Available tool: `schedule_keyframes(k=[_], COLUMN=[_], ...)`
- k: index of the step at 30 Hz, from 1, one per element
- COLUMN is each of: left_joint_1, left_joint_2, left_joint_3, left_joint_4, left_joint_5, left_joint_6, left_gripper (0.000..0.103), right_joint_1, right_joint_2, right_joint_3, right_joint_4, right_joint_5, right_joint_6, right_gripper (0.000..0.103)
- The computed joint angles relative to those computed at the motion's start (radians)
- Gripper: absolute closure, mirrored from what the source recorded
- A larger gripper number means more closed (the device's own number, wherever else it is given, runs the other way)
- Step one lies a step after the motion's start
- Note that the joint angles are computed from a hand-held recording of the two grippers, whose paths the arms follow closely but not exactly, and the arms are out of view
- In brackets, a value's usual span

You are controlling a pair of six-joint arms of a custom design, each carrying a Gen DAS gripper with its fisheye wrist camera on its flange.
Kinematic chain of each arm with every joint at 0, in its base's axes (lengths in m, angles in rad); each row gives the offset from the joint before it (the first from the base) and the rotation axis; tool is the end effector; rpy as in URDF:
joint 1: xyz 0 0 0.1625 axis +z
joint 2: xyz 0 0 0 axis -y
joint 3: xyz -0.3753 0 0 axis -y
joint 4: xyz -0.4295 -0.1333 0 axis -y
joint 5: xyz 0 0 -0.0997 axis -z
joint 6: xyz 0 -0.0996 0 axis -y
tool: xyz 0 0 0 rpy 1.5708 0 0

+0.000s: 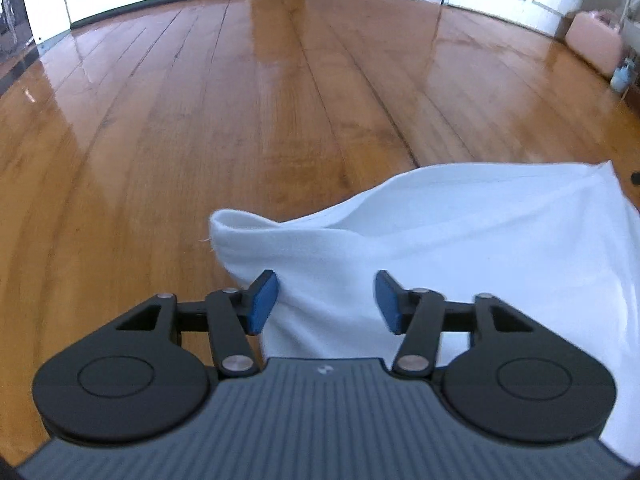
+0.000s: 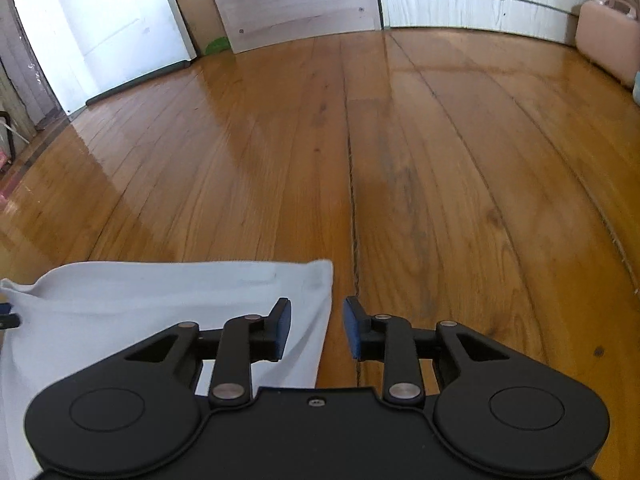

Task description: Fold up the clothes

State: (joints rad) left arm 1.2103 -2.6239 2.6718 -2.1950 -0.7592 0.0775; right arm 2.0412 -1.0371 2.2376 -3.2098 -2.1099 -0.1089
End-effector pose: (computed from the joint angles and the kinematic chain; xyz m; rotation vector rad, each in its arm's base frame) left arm 0.1134 -0.2820 0.3245 0.2133 2.3039 -0.8126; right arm 0.2876 -0.3843 0.0502 0.5903 -2.5421 0.7004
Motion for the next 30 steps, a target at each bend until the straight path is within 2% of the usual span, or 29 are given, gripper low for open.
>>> schedule_keyframes(k=[1,2,5,7,10,14,18,20,21,22,23,25,26,28,30], left_joint_1=[0.009,0.017,-0.033,-0.038,-0.021,0.075,0.104,0.089,0.076,0.072,0.081,0.1,0.109,0.184,0.269], left_joint_2=[-0.003,-0.016,-0.073,-0.083,-0.063,0.012,0.023,-0.009,-0.035,-0.046,-0.038,-0.019,-0.01,0.074,0.136], left_joint_3=[-0.008,-0.014,-0.007,-0.025,-0.042,-0.058,-0.041,-0.032,-0.029,-0.028,-0.032,-0.041,-0.046,-0.067,-0.076], left_joint_4=[0.013,0.023,0.031,0.014,-0.045,-0.131,-0.151,-0.161,-0.17,-0.184,-0.205,-0.248,-0.269,-0.311,-0.345], left_joint_5=[-0.029,-0.064,-0.025,-0.025,-0.006,-0.063,-0.068,-0.081,-0.088,-0.092,-0.094,-0.1,-0.104,-0.137,-0.192], left_joint_6=[-0.012,-0.031,-0.048,-0.05,-0.04,-0.028,-0.014,-0.013,-0.01,-0.01,-0.014,-0.021,-0.025,-0.068,-0.124], left_gripper=[0.102,0.102,0.102,0.102,0.102,0.102,0.102,0.102,0.102,0.102,0.102,0.102,0.102,0.102,0.102], right_joint_1=[-0.004,-0.007,-0.019,-0.027,-0.037,-0.037,-0.037,-0.032,-0.03,-0.026,-0.015,-0.003,-0.004,-0.008,-0.016], right_joint_2=[0.0,0.001,0.014,0.017,0.032,0.057,0.089,0.11,0.12,0.13,0.141,0.151,0.145,0.13,0.116], right_joint_3=[0.004,0.005,-0.002,-0.005,-0.012,-0.02,-0.037,-0.049,-0.055,-0.061,-0.066,-0.057,-0.051,-0.054,-0.055], right_joint_4=[-0.003,-0.003,-0.004,0.003,-0.008,-0.017,-0.007,-0.023,-0.031,-0.042,-0.069,-0.177,-0.207,-0.191,-0.169], right_joint_5=[0.003,0.003,0.002,0.017,0.038,0.051,0.058,0.062,0.064,0.063,0.048,0.056,0.07,0.065,0.064], right_joint_6=[0.004,0.008,0.018,0.031,0.049,0.061,0.048,0.013,-0.005,-0.024,-0.049,-0.088,-0.075,-0.018,0.017], right_gripper=[0.062,0.057,0.053,0.053,0.051,0.051,0.048,0.048,0.061,0.085,0.102,0.102,0.102,0.094,0.092])
